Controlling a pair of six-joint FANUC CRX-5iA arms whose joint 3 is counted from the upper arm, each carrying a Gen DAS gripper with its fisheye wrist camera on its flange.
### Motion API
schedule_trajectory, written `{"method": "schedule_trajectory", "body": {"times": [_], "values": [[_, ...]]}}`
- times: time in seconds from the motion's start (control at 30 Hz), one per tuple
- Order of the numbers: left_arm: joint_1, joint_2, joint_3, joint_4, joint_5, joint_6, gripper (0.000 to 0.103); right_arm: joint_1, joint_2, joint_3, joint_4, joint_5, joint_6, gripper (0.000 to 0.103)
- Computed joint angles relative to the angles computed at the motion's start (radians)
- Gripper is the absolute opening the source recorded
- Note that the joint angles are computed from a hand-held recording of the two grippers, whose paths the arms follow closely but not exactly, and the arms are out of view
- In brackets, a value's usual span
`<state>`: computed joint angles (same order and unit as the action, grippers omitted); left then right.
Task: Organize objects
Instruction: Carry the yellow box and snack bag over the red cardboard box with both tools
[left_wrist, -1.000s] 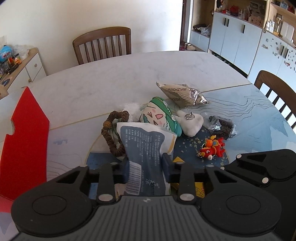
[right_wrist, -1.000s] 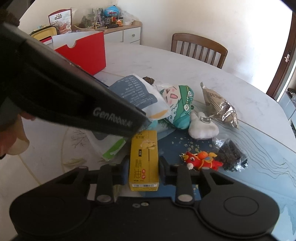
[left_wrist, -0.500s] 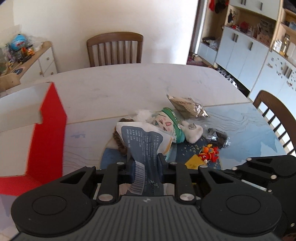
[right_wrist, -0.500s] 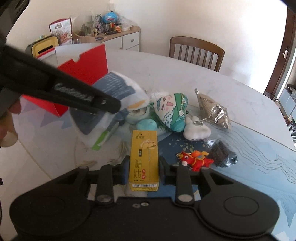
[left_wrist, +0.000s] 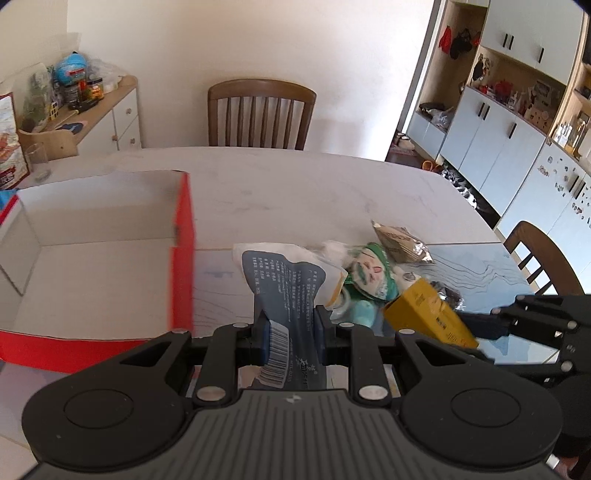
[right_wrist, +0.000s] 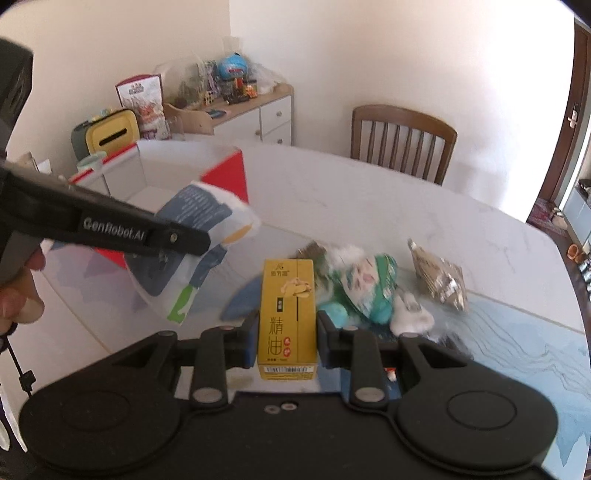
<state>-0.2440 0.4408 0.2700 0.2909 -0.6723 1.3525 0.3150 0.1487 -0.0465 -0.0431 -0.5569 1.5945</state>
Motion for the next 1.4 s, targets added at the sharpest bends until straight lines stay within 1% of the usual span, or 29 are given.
{"method": "schedule_trajectory", "body": {"times": [0.07, 0.23, 0.33, 0.43, 0.53, 0.63, 0.7, 0.8, 0.87, 1.07, 1.27, 1.4], "values": [[0.022, -0.012, -0.017, 0.026, 0.000, -0.024, 0.022, 0.017, 0.004, 0.016, 0.009, -0.004, -0.016, 0.029], [0.087, -0.037, -0.056, 0.109, 0.001, -0.107, 0.022, 0.068, 0.035, 0.059, 0.081, -0.004, -0.096, 0.029], [0.126, -0.042, -0.074, 0.193, -0.010, -0.183, 0.022, 0.095, 0.062, 0.100, 0.105, -0.010, -0.133, 0.029], [0.158, -0.048, -0.078, 0.228, -0.016, -0.225, 0.022, 0.121, 0.094, 0.140, 0.133, -0.014, -0.169, 0.029], [0.187, -0.047, -0.079, 0.264, -0.010, -0.271, 0.022, 0.138, 0.128, 0.194, 0.127, -0.032, -0.177, 0.029], [0.213, -0.039, -0.067, 0.274, -0.008, -0.300, 0.022, 0.156, 0.168, 0.250, 0.134, -0.058, -0.190, 0.029], [0.231, -0.028, -0.047, 0.261, -0.007, -0.308, 0.022, 0.166, 0.198, 0.292, 0.139, -0.079, -0.191, 0.029], [0.256, 0.005, 0.004, 0.239, -0.026, -0.305, 0.022, 0.183, 0.252, 0.361, 0.159, -0.113, -0.208, 0.029], [0.272, 0.040, 0.057, 0.221, -0.060, -0.291, 0.022, 0.193, 0.291, 0.410, 0.171, -0.136, -0.226, 0.029], [0.295, 0.144, 0.230, 0.091, -0.145, -0.231, 0.022, 0.210, 0.412, 0.562, 0.192, -0.214, -0.289, 0.029], [0.302, 0.264, 0.411, 0.001, -0.252, -0.187, 0.022, 0.223, 0.546, 0.741, 0.183, -0.322, -0.310, 0.029], [0.292, 0.337, 0.527, -0.077, -0.324, -0.183, 0.022, 0.232, 0.645, 0.879, 0.182, -0.420, -0.314, 0.029]]}}
